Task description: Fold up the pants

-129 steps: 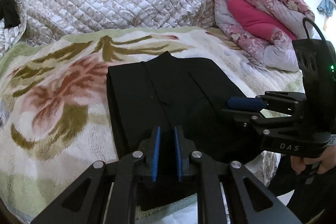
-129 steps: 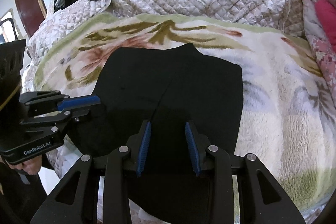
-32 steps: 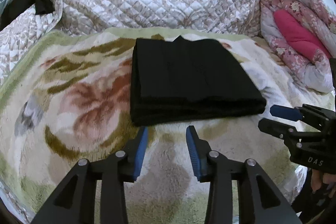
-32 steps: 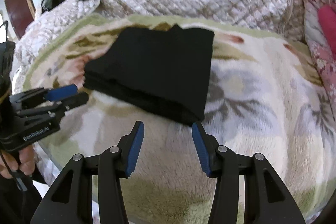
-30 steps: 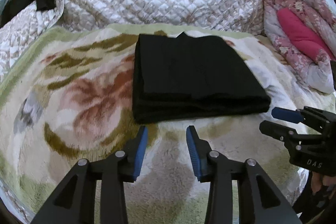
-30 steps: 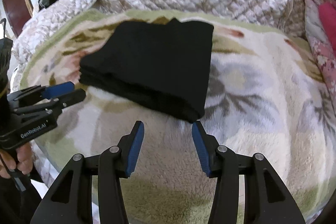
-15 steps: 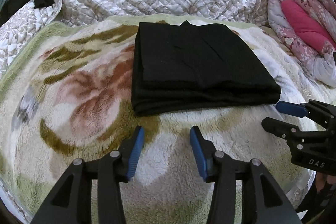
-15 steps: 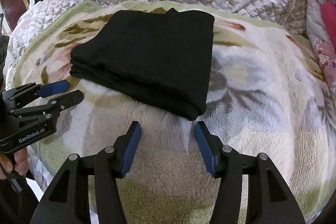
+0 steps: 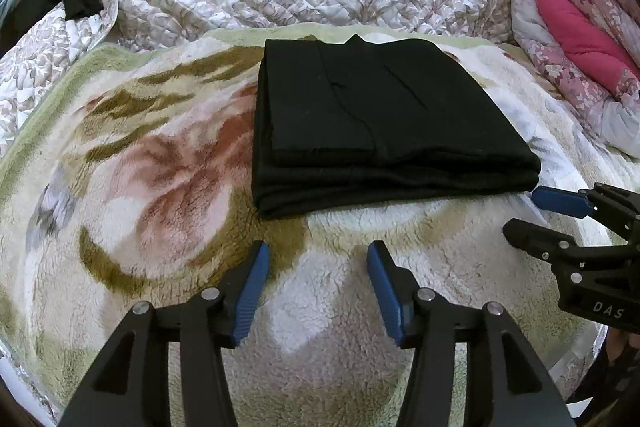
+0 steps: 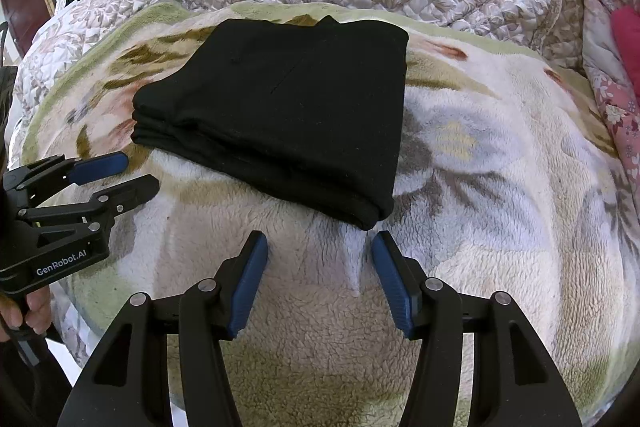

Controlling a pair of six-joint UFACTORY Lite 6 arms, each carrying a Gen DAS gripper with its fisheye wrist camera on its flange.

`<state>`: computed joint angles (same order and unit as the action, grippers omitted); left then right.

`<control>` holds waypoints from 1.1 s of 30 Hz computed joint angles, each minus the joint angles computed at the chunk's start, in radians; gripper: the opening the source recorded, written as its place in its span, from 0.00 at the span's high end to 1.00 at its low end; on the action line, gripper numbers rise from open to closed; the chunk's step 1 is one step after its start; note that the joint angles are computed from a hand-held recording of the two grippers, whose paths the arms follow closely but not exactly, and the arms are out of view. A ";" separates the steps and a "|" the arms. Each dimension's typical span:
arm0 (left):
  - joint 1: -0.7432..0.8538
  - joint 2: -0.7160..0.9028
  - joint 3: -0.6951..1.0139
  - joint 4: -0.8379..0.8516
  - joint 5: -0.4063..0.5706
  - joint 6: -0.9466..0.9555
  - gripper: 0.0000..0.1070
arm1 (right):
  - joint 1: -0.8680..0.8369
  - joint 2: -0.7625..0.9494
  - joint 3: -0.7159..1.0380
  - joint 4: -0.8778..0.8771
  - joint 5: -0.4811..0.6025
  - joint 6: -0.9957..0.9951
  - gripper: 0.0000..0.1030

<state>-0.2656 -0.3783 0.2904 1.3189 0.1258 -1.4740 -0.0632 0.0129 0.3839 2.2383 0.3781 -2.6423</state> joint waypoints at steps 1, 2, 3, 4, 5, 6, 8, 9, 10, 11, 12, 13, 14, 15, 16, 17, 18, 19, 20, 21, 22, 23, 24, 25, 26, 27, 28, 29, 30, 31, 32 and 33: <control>0.002 0.002 0.000 0.010 -0.001 -0.008 0.49 | 0.001 -0.001 -0.001 0.003 0.000 -0.002 0.46; 0.004 0.003 -0.001 0.018 -0.001 -0.013 0.48 | 0.002 -0.001 -0.001 0.005 0.000 -0.004 0.46; 0.008 0.003 -0.001 0.014 -0.002 -0.004 0.48 | 0.003 0.000 -0.001 0.011 0.000 -0.011 0.45; 0.007 0.007 -0.001 0.035 -0.002 -0.025 0.48 | 0.002 0.000 -0.001 0.011 0.000 -0.013 0.45; 0.006 0.008 -0.001 0.035 -0.001 -0.025 0.48 | 0.002 0.002 0.001 0.012 0.000 -0.014 0.45; 0.004 0.009 0.000 0.034 0.001 -0.026 0.48 | 0.003 0.002 0.000 0.013 0.000 -0.015 0.45; -0.001 0.009 0.000 0.022 0.005 -0.016 0.48 | 0.003 0.001 0.000 0.015 0.000 -0.016 0.45; -0.001 0.009 0.001 0.021 0.005 -0.017 0.48 | 0.003 0.002 0.001 0.015 0.000 -0.017 0.45; 0.001 0.006 -0.002 0.013 0.004 -0.007 0.48 | 0.003 0.002 0.001 0.016 0.000 -0.018 0.45; -0.001 0.009 0.001 0.013 0.006 -0.007 0.47 | 0.003 0.002 0.001 0.016 0.000 -0.018 0.45; 0.000 0.010 0.002 0.012 0.005 -0.007 0.47 | 0.003 0.002 0.001 0.017 0.000 -0.019 0.45; 0.002 0.007 0.001 -0.003 0.005 0.010 0.47 | 0.002 0.003 0.001 0.016 0.000 -0.019 0.45; -0.001 0.010 0.003 -0.003 0.007 0.008 0.47 | 0.002 0.003 0.001 0.016 0.000 -0.019 0.45; -0.005 0.014 0.005 0.006 0.010 -0.004 0.46 | 0.005 0.000 -0.002 0.020 0.000 -0.020 0.45; -0.007 0.016 0.006 0.006 0.011 -0.004 0.46 | 0.005 0.000 -0.002 0.021 0.000 -0.021 0.45; -0.005 0.018 0.007 0.005 0.010 -0.001 0.46 | 0.004 0.002 0.000 0.020 0.000 -0.022 0.45; -0.004 0.017 0.006 -0.007 0.010 0.012 0.46 | 0.003 0.002 0.000 0.019 0.001 -0.021 0.45; -0.005 0.020 0.009 -0.013 0.011 0.016 0.45 | 0.005 0.000 -0.003 0.023 0.000 -0.022 0.45; -0.005 0.020 0.009 -0.021 0.010 0.024 0.45 | 0.004 0.002 -0.001 0.022 0.001 -0.022 0.45; -0.004 0.018 0.008 -0.034 0.009 0.038 0.44 | 0.005 0.000 -0.002 0.023 0.000 -0.023 0.45; -0.003 0.018 0.008 -0.042 0.008 0.046 0.44 | 0.007 0.000 -0.003 0.026 0.000 -0.024 0.45; -0.003 0.022 0.011 -0.042 0.008 0.046 0.44 | 0.006 0.000 -0.003 0.026 0.000 -0.025 0.45; -0.003 0.024 0.013 -0.041 0.008 0.047 0.44 | 0.006 0.001 -0.002 0.026 0.000 -0.024 0.45; -0.002 0.024 0.013 -0.041 0.007 0.047 0.44 | 0.008 -0.001 -0.004 0.031 0.000 -0.027 0.45; 0.000 0.025 0.013 -0.042 0.005 0.050 0.44 | 0.007 0.001 -0.003 0.030 0.000 -0.027 0.45; 0.001 0.023 0.011 -0.055 0.004 0.062 0.44 | 0.009 -0.001 -0.005 0.033 -0.001 -0.029 0.45; 0.002 0.025 0.014 -0.054 0.004 0.062 0.44 | 0.008 0.001 -0.003 0.032 0.000 -0.029 0.45; 0.002 0.026 0.014 -0.055 0.003 0.062 0.44 | 0.009 -0.001 -0.004 0.034 0.000 -0.029 0.45; 0.001 0.025 0.012 -0.055 0.003 0.061 0.43 | 0.010 -0.001 -0.005 0.035 -0.001 -0.030 0.45; 0.000 0.029 0.014 -0.045 0.005 0.049 0.43 | 0.009 0.000 -0.004 0.034 0.000 -0.030 0.45; -0.001 0.029 0.014 -0.040 0.006 0.045 0.43 | 0.008 0.000 -0.004 0.034 0.000 -0.030 0.45; -0.004 0.029 0.012 -0.030 0.010 0.034 0.43 | 0.009 -0.001 -0.005 0.035 0.000 -0.031 0.45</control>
